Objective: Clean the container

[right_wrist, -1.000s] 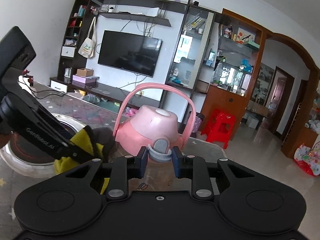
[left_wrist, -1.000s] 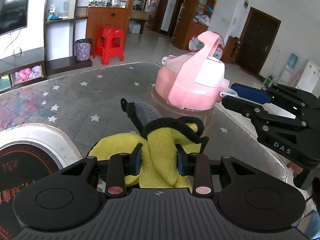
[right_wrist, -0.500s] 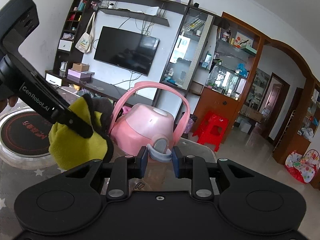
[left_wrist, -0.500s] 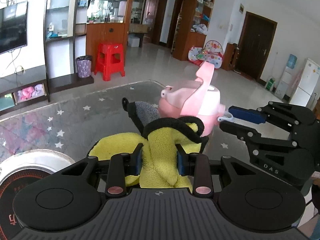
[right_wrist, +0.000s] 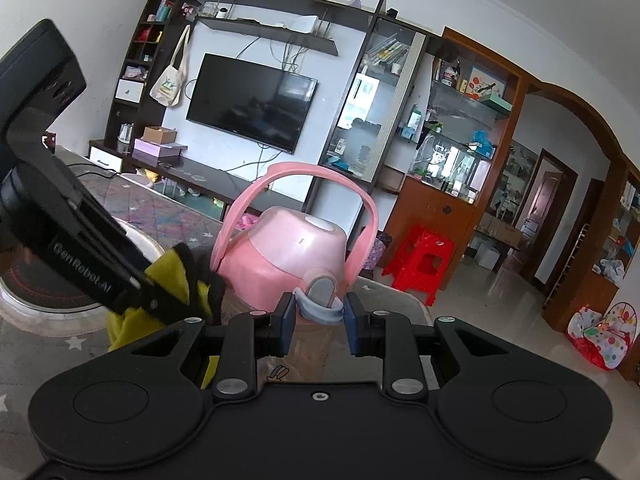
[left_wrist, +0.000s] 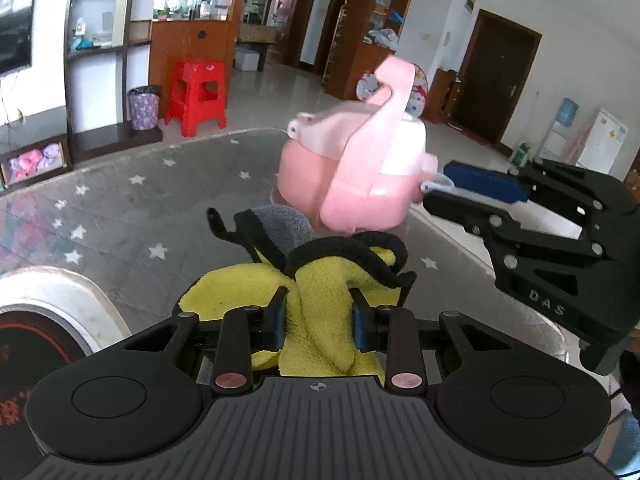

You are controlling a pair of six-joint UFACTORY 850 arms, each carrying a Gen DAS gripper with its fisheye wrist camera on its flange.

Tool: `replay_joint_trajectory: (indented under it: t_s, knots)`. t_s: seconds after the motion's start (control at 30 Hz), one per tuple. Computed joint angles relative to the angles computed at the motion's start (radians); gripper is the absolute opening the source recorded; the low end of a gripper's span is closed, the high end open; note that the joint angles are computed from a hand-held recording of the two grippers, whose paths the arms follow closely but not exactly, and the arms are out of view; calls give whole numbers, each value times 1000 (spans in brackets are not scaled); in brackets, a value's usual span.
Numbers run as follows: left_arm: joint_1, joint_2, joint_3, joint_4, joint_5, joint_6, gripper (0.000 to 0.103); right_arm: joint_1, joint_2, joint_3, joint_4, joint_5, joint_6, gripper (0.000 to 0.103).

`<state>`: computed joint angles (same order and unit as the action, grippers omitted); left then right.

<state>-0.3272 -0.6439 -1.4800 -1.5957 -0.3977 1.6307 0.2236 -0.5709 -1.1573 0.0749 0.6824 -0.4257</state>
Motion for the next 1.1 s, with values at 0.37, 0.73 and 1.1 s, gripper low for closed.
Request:
replay_joint_trajectory:
  t_s: [0.37,0.73,1.1]
  knots:
    - [-9,-71,-41,58,-42,-96,31,1,-30,-81,76,-45,-79,22]
    - [2,-78,-52,85,-32,-133,31,14,-35,-117,119,-71,-124,19]
    - [-1,-13,-44,-29,28,63,31,12,-34,-129,108,-94,-112,20]
